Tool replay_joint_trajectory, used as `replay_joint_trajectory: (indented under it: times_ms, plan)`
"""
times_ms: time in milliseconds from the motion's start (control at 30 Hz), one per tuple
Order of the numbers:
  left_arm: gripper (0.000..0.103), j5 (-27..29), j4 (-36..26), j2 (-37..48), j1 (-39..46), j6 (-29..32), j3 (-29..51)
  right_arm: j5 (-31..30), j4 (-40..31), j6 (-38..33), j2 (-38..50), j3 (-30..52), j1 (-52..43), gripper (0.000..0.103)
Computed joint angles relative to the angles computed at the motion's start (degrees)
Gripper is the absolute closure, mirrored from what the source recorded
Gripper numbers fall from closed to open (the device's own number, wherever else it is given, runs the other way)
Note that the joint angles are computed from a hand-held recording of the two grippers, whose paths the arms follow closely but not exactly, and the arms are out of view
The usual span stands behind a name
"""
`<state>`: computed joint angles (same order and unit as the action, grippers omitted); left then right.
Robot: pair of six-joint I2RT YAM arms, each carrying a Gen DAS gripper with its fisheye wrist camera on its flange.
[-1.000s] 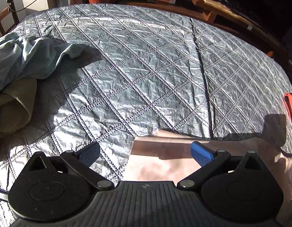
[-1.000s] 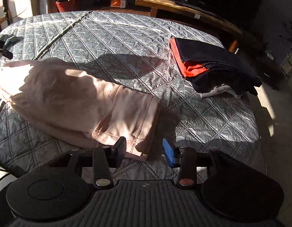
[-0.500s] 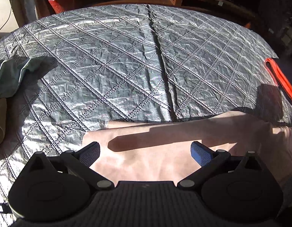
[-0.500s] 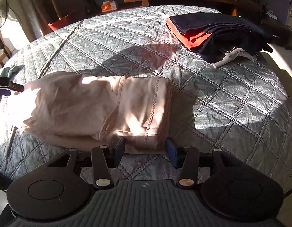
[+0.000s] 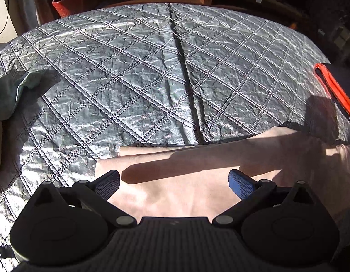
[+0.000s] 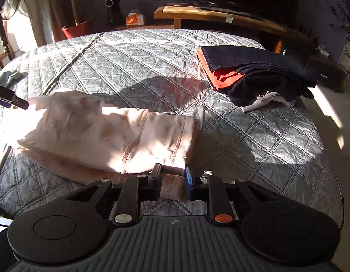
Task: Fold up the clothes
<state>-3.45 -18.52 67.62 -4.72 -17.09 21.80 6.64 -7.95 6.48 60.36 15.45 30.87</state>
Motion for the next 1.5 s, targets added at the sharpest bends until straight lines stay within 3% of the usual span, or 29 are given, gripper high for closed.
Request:
replay_joint_trajectory:
  times_ms: [133,200,233,367,467,567,633,700,733,967,1033,1100,1200,1300,1433,1500]
  plan:
    - [0.001,0.0,0.2,0.1,-0.4,-0.1,-0.2,1.6,-1.6,-1.7,5.8,1.9,1.1,0.075]
    - [0.001,0.2,0.2,-0.3,-0.4,0.1,-0.4,6.4,-3.5,0.2,5.3,2.4,3.6,0.071]
    - [0.001,0.3,0.3,-0.3,-0.4,0.1,-0.4,9.1,-5.0,1.0,4.9,2.9,4.9,0.071]
    - [0.001,0.5,0.9,0.3,-1.8,0.1,-0.6,9.6,-6.3,3.6,-3.9,3.5,6.0,0.066]
    - [0.001,-0.2,1.7,1.4,-4.4,-0.4,-0.8,9.5,-2.3,3.1,5.7,9.0,9.2,0.065]
    - [0.001,-0.9,2.6,3.1,-6.8,-1.4,-1.0,2.9,0.5,-0.4,17.0,14.3,7.8,0.061]
    - [0.001,-1.1,3.0,4.1,-8.1,-2.0,-1.2,0.4,2.0,-5.0,16.1,13.4,8.8,0.057]
    - [0.001,-1.1,3.1,4.3,-9.4,-1.9,-1.4,3.4,1.1,-10.0,14.5,12.7,12.1,0.041]
    - [0.001,-1.0,3.0,4.3,-10.2,-1.5,-1.3,6.8,-0.1,-10.5,15.5,13.0,15.2,0.041]
    - [0.001,-0.8,1.1,2.4,-16.3,-3.2,-1.6,9.9,-1.3,-18.0,23.7,14.5,18.7,0.044]
    - [0.001,-0.8,0.8,2.0,-19.6,-4.2,-1.5,9.7,-0.8,-19.6,24.7,14.7,18.6,0.051]
    - [0.001,-1.6,0.6,2.2,-23.9,-5.7,-1.2,9.4,-0.9,-20.0,25.4,15.0,18.6,0.073]
    - [0.001,-2.5,0.6,3.4,-30.3,-7.6,-0.7,9.0,-1.1,-20.3,25.4,15.2,18.5,0.079]
    - [0.001,-6.9,0.2,4.0,-37.2,-11.6,-0.1,8.9,-1.7,-22.3,24.8,15.5,18.2,0.082]
    - [0.001,-7.0,1.2,6.6,-41.9,-12.1,0.9,7.6,-5.6,-27.2,21.8,16.7,18.5,0.087]
    - [0.000,-9.9,1.6,9.6,-44.4,-11.6,1.9,6.5,-8.4,-29.1,19.0,17.2,18.3,0.087]
